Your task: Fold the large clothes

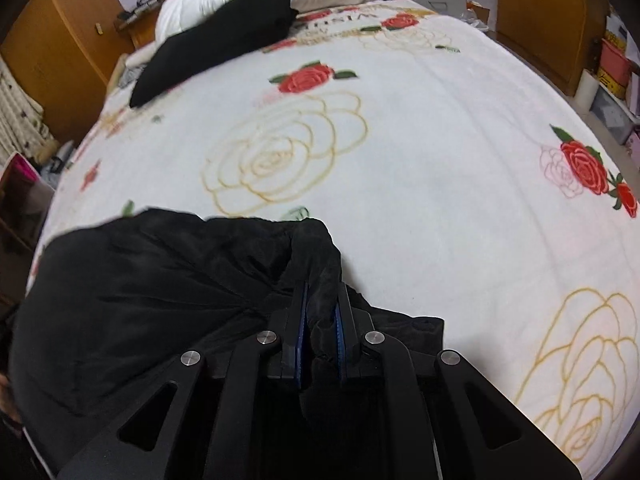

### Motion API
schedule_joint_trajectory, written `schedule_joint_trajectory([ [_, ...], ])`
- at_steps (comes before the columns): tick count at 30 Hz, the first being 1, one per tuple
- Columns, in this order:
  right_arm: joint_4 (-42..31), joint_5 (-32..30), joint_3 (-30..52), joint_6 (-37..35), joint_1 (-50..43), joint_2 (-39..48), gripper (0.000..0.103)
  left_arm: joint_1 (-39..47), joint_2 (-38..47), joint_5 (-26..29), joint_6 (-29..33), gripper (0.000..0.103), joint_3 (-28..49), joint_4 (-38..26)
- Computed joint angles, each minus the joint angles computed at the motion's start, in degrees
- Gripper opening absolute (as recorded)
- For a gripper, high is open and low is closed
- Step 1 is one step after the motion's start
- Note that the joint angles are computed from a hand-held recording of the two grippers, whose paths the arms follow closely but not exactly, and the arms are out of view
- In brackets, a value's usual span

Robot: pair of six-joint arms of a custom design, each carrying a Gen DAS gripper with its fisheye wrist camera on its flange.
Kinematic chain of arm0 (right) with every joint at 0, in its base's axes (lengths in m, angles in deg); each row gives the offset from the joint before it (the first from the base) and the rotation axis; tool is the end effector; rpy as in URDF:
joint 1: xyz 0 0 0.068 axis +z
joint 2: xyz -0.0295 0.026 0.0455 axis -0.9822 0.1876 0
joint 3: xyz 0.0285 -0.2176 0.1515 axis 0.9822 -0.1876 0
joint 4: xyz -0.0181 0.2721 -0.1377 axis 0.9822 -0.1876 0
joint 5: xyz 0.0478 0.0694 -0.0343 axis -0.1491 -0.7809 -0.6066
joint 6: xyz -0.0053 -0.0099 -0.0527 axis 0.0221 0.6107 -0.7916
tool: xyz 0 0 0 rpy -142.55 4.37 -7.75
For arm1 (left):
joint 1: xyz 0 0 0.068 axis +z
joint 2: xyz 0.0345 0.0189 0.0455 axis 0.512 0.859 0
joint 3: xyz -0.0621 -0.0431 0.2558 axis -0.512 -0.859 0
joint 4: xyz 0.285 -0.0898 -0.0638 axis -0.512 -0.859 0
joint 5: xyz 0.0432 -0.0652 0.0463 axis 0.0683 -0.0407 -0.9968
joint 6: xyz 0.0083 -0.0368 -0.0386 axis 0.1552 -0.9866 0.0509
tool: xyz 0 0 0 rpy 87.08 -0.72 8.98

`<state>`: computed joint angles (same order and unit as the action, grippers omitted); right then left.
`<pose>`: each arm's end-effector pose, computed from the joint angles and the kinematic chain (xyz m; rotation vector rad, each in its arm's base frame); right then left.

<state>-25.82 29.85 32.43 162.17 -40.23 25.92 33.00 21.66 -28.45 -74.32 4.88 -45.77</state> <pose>0.1723 0.1203 0.1328 0.8385 2.4783 0.0223 0.4023 0.0023 0.1270 0.3723 2.4918 -0.3837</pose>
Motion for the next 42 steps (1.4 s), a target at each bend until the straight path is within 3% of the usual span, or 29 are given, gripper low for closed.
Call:
schedule_joint_trajectory([
  [4, 1.5, 0.3, 0.5, -1.0, -0.4, 3.7, 0.013, -0.6, -0.1, -1.3, -1.0, 0.02, -2.6, 4.3],
  [9, -7.1, 2.0, 5.6, 0.4, 1.3, 4.9, 0.019, -0.9, -1.5, -4.2, -0.1, 0.024, 0.4, -1.1],
  [14, -21.6, 10.5, 10.9, 10.6, 9.6, -1.8, 0.023, 2.6, -5.7, -0.7, -1.0, 0.025, 2.6, -7.0],
  [18, -31.7, 19.4, 18.3, 23.1, 22.0, -0.6, 0.028, 4.3, -15.8, 4.3, -0.6, 0.025, -2.4, -6.5],
  [20, -28.9, 20.9, 20.8, 23.6, 25.9, 3.3, 0.033, 3.5, -21.6, 8.5, 1.1, 0.027, -6.5, -7.2],
  [22, -21.3, 19.7, 22.6, 18.6, 27.4, 9.5, 0.033, 0.9, -27.8, 11.4, 3.6, 0.033, -11.7, -8.1],
  [25, -9.9, 14.7, 22.1, 11.0, 24.5, 15.8, 0.033, -5.7, -31.8, 10.5, 6.6, 0.033, -17.8, -7.2],
  [28, -3.7, 15.0, 19.2, 6.9, 21.2, 19.1, 0.033, -11.0, -26.5, 3.8, 6.1, 0.034, -20.1, -1.1],
  [32, 3.4, 12.3, 13.7, 3.2, 15.9, 17.9, 0.034, -10.1, -18.5, 5.7, 2.1, 0.033, -18.0, 4.4],
  [37, 6.9, 12.4, 12.6, 2.7, 13.9, 20.4, 0.034, -12.2, -16.5, 3.1, 0.7, 0.033, -20.1, 10.4],
  [42, 2.1, 9.7, 12.5, 4.0, 14.1, 14.8, 0.034, -11.7, -18.7, 2.5, 3.6, 0.033, -15.7, -0.4],
])
